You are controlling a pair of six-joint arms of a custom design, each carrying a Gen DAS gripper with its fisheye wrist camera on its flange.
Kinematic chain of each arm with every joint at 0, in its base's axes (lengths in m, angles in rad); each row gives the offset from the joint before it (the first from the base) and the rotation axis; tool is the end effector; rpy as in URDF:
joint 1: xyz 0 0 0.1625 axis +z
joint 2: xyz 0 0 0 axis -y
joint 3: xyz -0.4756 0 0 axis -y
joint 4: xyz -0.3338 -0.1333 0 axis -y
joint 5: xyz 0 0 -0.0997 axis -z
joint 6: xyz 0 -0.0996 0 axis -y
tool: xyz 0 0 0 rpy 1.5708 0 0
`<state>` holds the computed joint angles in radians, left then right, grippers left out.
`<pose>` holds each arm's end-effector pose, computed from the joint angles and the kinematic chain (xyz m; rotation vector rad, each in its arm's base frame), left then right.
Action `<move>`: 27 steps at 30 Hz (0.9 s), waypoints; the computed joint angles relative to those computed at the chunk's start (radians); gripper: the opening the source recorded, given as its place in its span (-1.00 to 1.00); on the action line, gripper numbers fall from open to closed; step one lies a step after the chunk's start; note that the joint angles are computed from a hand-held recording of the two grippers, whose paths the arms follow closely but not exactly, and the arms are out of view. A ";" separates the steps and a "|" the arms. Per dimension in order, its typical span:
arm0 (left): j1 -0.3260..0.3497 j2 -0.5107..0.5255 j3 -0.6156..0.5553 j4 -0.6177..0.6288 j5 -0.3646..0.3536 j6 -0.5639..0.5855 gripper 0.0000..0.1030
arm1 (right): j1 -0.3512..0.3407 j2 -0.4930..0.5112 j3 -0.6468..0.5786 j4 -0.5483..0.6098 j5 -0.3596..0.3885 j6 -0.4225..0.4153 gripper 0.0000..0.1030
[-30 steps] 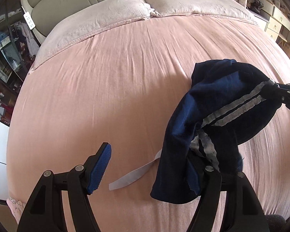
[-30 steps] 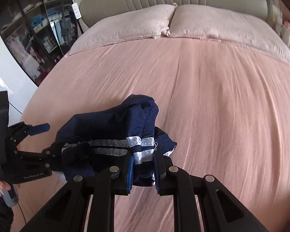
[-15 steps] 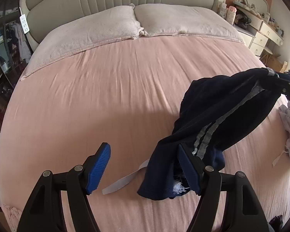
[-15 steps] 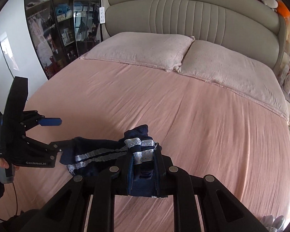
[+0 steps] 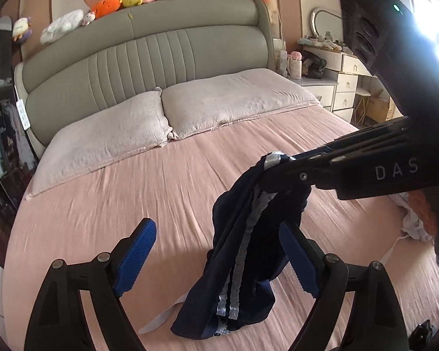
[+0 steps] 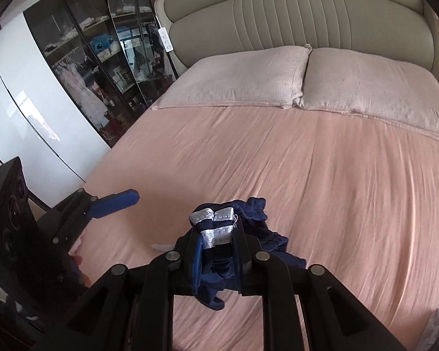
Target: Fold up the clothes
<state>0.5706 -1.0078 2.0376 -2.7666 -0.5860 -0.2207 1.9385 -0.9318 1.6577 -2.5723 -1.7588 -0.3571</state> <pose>-0.3319 -0.4700 0.2407 0.7726 2.1487 -0.8570 0.3428 -0.5708 0.2557 1.0024 -2.7517 0.4076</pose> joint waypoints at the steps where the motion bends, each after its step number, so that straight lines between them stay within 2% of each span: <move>1: -0.006 0.013 0.008 -0.019 0.019 0.024 0.68 | 0.000 0.001 -0.003 0.008 0.009 0.003 -0.70; 6: -0.044 0.099 0.059 -0.155 0.144 0.157 0.67 | -0.006 0.004 -0.021 0.055 0.054 0.023 -0.70; 9: -0.060 0.149 0.076 -0.262 0.175 0.247 0.67 | -0.015 0.007 -0.038 0.097 0.090 0.048 -0.70; 13: -0.061 0.207 0.063 -0.361 0.222 0.307 0.67 | -0.032 0.006 -0.057 0.163 0.154 0.080 -0.70; 16: -0.055 0.242 0.042 -0.407 0.281 0.334 0.67 | -0.034 0.000 -0.053 0.179 0.160 0.092 -0.70; 19: -0.049 0.258 0.029 -0.384 0.338 0.323 0.67 | -0.044 -0.004 -0.055 0.194 0.170 0.104 -0.70; 22: -0.038 0.239 0.016 -0.273 0.336 0.240 0.67 | -0.054 -0.007 -0.052 0.200 0.185 0.113 -0.70; 27: -0.029 0.228 0.009 -0.263 0.295 0.243 0.67 | -0.073 -0.004 -0.053 0.220 0.242 0.140 -0.70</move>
